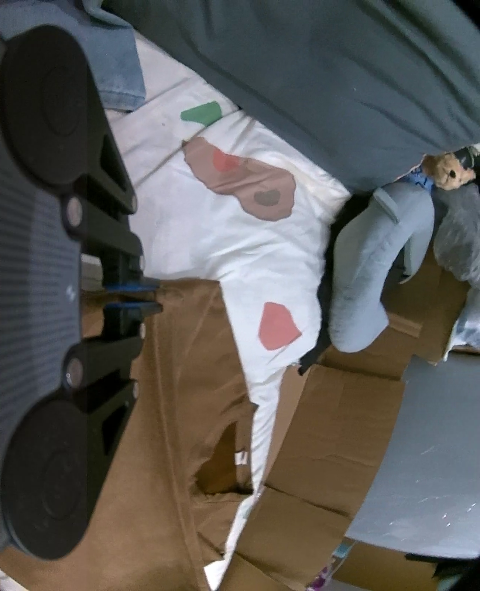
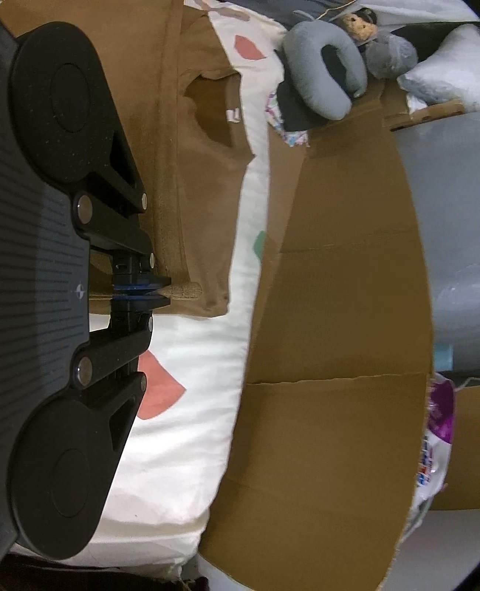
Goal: Fold clothes
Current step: 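Lift the hem with both grippers and carry it toward the collar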
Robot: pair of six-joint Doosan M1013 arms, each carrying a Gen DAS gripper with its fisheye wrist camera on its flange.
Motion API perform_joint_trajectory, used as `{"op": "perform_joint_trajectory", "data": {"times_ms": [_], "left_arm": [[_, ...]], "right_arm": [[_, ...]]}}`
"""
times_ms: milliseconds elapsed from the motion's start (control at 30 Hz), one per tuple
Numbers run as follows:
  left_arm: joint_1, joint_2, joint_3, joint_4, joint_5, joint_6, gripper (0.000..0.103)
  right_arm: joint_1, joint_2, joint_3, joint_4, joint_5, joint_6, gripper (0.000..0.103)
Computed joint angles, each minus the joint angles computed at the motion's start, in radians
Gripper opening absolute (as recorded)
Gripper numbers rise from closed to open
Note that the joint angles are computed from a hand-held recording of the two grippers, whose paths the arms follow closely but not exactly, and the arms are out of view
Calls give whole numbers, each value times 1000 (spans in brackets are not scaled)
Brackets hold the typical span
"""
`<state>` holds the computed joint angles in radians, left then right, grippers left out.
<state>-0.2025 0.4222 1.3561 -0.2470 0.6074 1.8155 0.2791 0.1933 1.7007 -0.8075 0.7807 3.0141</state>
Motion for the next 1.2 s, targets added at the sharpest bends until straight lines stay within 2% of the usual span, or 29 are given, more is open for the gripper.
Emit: {"op": "perform_joint_trajectory", "data": {"times_ms": [133,500,933,1200], "left_arm": [[-3,8,-28,5,-3,15,6],[-16,64,-131,78,5,-62,6],[-28,175,-292,162,115,-120,5],[-33,239,-382,193,207,-119,5]], "right_arm": [[-1,2,-17,-20,15,6,1],[-27,38,-87,-40,36,-55,1],[-86,118,-186,72,54,-205,1],[-120,160,-236,207,74,-339,1]]}}
